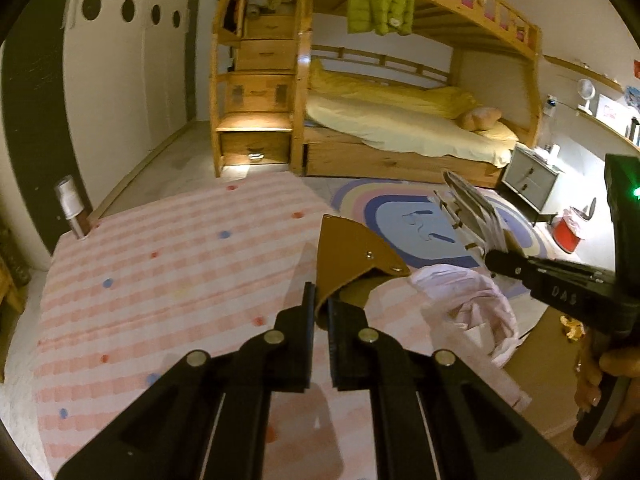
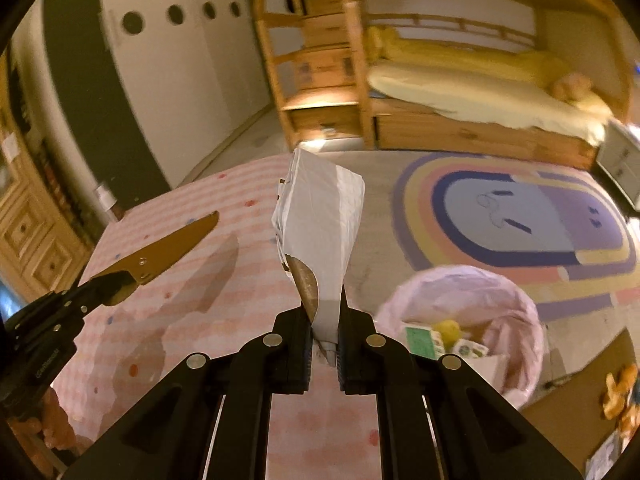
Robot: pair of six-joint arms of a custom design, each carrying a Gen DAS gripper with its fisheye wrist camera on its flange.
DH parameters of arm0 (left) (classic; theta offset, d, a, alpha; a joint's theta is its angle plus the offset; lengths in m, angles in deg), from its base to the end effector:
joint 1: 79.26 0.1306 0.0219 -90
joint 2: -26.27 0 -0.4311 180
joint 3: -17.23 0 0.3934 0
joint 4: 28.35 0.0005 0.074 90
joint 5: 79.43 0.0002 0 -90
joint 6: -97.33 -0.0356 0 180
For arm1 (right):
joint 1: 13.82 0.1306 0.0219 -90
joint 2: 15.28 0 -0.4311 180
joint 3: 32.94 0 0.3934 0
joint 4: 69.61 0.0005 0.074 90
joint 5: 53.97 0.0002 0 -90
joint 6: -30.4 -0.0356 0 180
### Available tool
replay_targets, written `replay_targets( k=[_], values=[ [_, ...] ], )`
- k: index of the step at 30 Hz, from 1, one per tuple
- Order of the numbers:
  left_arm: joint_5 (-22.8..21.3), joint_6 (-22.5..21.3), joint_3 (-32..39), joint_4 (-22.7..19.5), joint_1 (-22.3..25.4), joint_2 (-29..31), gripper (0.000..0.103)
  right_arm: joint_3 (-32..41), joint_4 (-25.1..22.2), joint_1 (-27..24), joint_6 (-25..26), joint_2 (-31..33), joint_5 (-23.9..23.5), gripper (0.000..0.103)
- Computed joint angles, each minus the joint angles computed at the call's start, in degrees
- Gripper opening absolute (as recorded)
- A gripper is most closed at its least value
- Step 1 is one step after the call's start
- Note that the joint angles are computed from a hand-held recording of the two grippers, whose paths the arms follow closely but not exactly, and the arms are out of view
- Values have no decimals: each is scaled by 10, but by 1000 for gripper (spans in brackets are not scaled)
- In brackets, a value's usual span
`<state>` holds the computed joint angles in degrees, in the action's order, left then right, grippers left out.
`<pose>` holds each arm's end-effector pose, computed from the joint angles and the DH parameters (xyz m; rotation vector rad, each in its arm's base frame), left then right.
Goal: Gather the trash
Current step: 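Carry the sheath and paper packet over the trash bin and open both tools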
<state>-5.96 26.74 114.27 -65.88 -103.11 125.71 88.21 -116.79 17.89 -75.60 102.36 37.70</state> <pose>0.5238 -0.2210 0.4698 -0.0648 2.2339 -0.0828 0.5909 0.3633 0.4608 -0.3085 2.3438 0.3776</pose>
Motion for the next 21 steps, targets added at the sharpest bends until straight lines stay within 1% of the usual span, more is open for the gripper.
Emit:
replay_targets(
  k=[6, 10, 15, 17, 21],
  values=[
    [15, -10, 55, -7, -25, 50, 4, -42, 7, -33, -62, -22, 7, 10],
    [32, -15, 101, -21, -42, 91, 4, -64, 9, -57, -107, -30, 0, 10],
    [57, -17, 158, -42, -55, 140, 4, -84, 14, -74, -135, -38, -4, 11],
    [63, -19, 181, -51, -60, 159, 4, -86, 14, -78, -140, -38, 1, 13],
    [77, -19, 236, -79, -67, 203, 4, -92, 22, -88, -155, -39, -6, 14]
  ],
)
